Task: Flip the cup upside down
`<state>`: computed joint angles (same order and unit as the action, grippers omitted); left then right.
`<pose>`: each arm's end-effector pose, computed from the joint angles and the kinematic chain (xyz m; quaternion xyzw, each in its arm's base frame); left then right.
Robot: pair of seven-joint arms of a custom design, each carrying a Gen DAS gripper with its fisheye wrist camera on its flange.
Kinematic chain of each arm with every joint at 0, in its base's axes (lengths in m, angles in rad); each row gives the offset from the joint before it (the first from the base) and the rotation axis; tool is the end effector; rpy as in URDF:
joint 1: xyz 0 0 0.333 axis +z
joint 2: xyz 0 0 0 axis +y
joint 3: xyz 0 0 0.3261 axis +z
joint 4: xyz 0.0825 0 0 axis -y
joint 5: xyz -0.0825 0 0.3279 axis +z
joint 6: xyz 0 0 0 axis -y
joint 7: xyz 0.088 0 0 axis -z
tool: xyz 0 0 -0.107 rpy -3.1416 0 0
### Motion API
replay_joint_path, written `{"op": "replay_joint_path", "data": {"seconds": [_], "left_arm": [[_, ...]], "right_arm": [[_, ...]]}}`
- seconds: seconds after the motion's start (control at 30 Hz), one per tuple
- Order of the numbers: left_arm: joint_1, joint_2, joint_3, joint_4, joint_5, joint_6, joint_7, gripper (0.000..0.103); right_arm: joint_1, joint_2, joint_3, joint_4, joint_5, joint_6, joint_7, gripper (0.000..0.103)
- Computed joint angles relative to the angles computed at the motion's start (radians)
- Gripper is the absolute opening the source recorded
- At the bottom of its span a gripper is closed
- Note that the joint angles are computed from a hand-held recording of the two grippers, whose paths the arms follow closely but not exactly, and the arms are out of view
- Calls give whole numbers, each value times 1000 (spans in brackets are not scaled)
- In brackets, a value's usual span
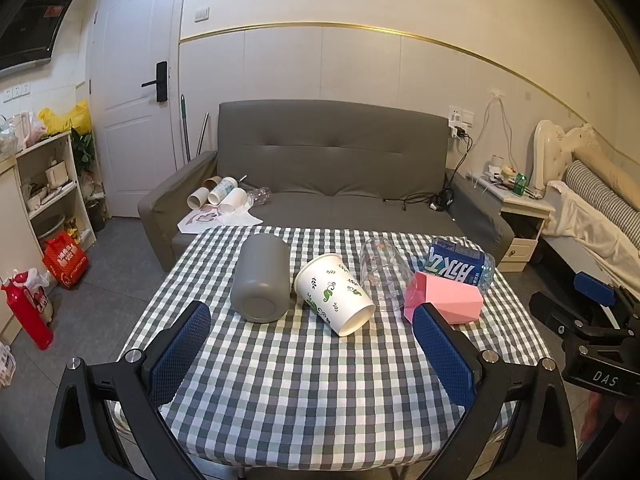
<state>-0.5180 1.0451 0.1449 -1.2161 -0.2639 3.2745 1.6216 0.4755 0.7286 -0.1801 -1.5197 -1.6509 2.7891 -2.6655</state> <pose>0.7028 -0.3013 0.3025 -0.5229 0.6977 -0.4041 0.2767 0.6326 0.2680 0.2956 -0.5612 0.6655 -0.3720 0.3221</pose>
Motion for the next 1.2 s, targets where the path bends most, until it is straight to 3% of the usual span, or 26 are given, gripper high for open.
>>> {"op": "replay_joint_path", "data": {"seconds": [1.2], "left_arm": [[-4,-15,4,-18,-2,5,6,103]], "right_arm": [[5,6,-3,9,-4,-2,-2,103]]}}
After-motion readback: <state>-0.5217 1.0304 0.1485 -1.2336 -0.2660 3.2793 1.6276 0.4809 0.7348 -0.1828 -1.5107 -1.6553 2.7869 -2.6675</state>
